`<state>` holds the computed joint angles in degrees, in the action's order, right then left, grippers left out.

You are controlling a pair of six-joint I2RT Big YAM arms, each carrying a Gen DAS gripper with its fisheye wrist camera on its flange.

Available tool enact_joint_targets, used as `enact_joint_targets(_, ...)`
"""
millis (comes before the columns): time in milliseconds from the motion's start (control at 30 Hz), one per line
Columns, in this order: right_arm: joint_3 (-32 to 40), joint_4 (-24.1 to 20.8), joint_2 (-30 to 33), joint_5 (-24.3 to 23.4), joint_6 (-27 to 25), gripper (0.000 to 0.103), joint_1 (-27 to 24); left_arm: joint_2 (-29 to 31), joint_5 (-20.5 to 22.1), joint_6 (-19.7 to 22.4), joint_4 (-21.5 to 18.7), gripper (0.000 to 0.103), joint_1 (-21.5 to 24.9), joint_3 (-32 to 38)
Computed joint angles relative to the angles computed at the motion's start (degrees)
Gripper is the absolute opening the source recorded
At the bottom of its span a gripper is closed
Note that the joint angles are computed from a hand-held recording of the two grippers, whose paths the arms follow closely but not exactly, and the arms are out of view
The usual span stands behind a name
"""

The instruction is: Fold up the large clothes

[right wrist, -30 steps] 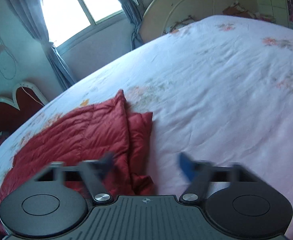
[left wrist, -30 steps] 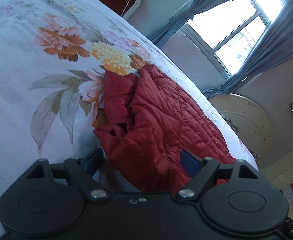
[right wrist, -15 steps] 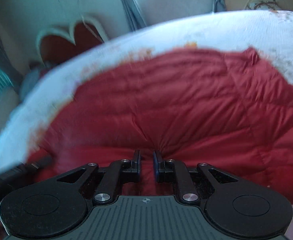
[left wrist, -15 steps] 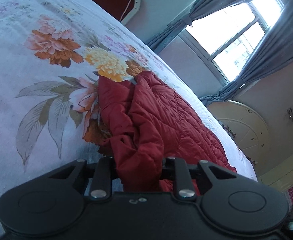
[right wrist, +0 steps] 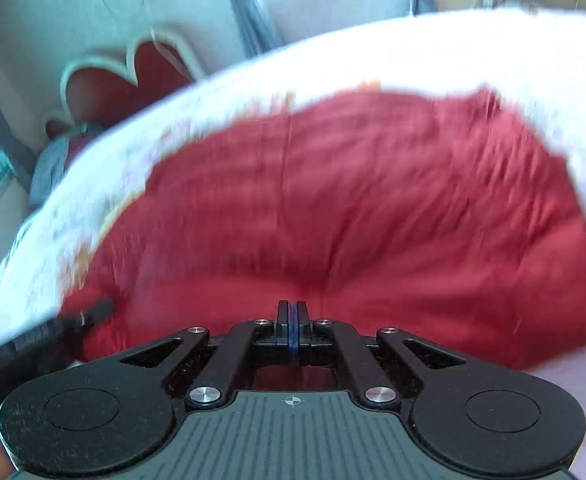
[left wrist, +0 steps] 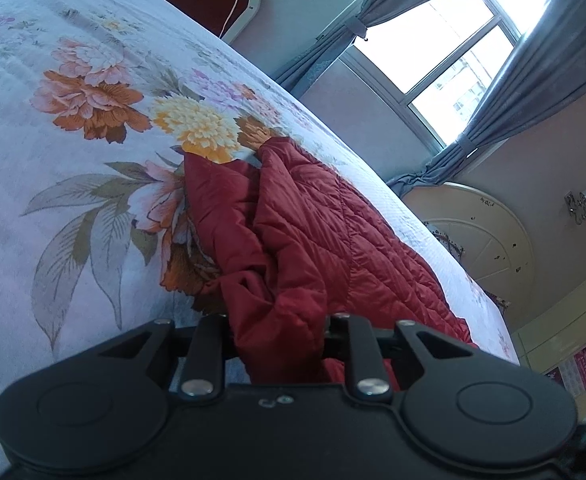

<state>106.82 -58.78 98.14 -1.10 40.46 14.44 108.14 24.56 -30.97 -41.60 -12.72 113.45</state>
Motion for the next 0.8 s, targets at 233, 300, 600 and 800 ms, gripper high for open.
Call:
enact_joint_targets(233,0.8,-1.1,2.0,0.7,3.5,0.000,0.1,-0.8,1.0,4.1,1.4,0.020,-0.3,0.5)
enact_joint_targets(300,-0.2,3.0,0.1,3.9,3.0,0.000,0.4,-0.3,1.2,4.8,0.9,0.020,-0.2,1.3)
enact_joint_targets(600,18.3,-7.0,14.3,6.7,0.6,0.000,-0.2,-0.2,0.2,6.3,-0.6,0.020,-0.4,1.4)
enact_joint_targets(800,16.0,-7.6,10.5,7.4,-3.7,0.000,0.4,-1.0,-1.8,4.7,-0.4,0.020,-0.6,-0.1)
